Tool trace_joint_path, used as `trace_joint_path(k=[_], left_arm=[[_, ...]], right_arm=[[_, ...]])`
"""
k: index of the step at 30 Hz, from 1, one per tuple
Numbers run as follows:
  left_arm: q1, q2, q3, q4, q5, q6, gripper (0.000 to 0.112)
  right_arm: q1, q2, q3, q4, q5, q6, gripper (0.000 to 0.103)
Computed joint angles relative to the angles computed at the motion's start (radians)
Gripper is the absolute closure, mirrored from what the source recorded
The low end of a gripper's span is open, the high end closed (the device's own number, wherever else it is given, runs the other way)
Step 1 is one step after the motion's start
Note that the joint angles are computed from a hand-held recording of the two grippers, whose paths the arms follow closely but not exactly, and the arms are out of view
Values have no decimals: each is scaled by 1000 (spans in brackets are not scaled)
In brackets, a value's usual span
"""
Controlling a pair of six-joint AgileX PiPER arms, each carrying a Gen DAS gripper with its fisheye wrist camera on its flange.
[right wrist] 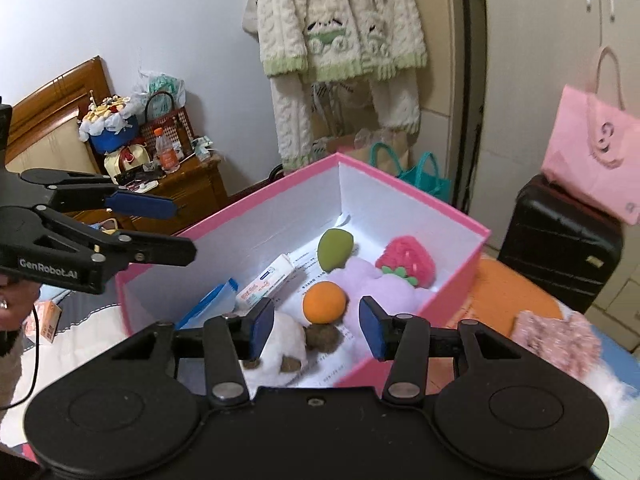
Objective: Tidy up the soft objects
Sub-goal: 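Open both tools to drop the wipes pack and sponge into the box, then move both tools back from the box toward the scrunchie and pouf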
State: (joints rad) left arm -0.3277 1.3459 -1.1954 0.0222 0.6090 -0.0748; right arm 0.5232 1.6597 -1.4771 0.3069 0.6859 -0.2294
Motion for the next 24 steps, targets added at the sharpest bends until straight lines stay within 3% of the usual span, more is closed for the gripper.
trace_joint_path(k=[15, 24], left_arm=[[-240, -212, 51, 45, 193, -56, 35], [-557, -212, 68, 240, 233, -263, 33]], right_arm=[[168, -431, 312, -390, 4, 298, 45], [320, -689, 510, -671, 77, 562, 44]])
